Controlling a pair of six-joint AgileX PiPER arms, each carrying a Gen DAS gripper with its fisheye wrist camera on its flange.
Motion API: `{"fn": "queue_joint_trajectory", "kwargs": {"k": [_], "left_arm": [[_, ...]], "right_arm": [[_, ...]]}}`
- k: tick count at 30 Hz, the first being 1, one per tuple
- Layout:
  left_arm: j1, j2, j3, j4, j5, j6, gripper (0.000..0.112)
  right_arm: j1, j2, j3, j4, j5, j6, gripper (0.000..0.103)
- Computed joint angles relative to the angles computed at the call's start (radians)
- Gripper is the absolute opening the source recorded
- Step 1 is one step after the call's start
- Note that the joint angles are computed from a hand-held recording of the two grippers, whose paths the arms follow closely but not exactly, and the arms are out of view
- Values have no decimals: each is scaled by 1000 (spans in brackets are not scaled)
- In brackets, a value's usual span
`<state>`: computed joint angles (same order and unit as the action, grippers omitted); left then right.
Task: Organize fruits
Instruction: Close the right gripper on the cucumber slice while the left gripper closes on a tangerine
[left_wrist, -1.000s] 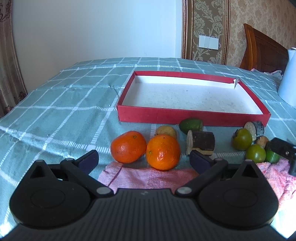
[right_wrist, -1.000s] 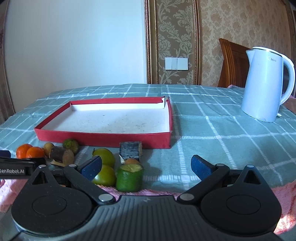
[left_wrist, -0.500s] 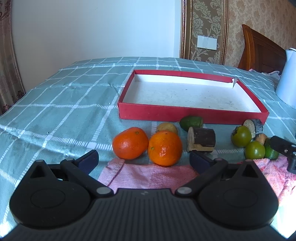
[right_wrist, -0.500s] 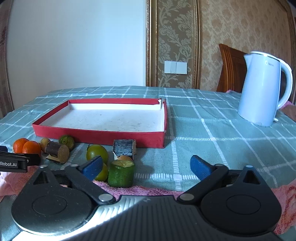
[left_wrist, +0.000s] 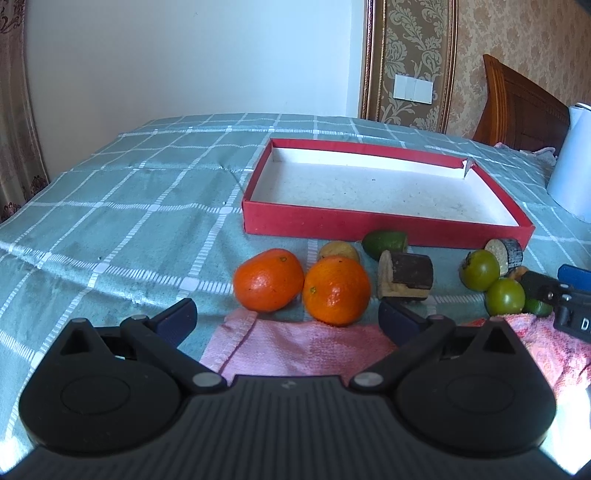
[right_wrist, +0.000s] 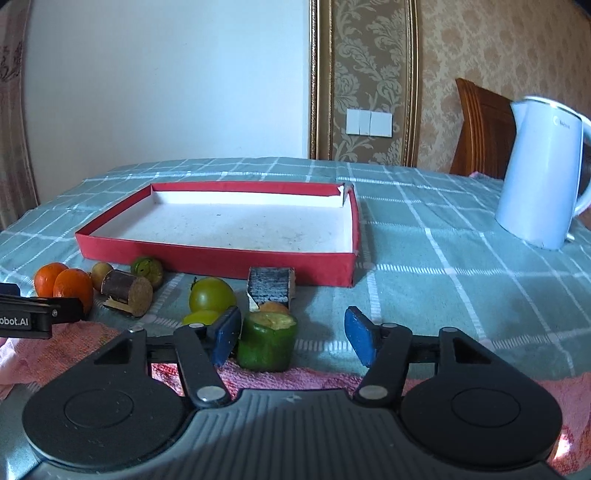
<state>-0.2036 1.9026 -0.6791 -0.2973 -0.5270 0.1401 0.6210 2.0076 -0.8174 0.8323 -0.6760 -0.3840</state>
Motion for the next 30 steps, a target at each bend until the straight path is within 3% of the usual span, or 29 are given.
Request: {"fn": "queue_joint_trajectory", "kwargs": {"k": [3,5,16,19,27,30], "left_arm": [[6,-4,10,17,-9,-19,103],[8,-7,12,24,-6,-32,103],[28,-34,55,46,-29,-49,103],[38,-35,72,48,-46,-49,103],[49,-38,80,83,-58,-72,103],[38,-52,90,170,-76,-118,103]], "right_arm": [[-15,-4,10,-52,9,53,59],[-33,-9,26,-135,23,128,43],[-62,-12,31,-217,49,229,44],[-83,-23,58,-334,47,359,30],[-83,-35,104,-382,-22,424,30],[-71,-43,114,-360,-50,391,30]]}}
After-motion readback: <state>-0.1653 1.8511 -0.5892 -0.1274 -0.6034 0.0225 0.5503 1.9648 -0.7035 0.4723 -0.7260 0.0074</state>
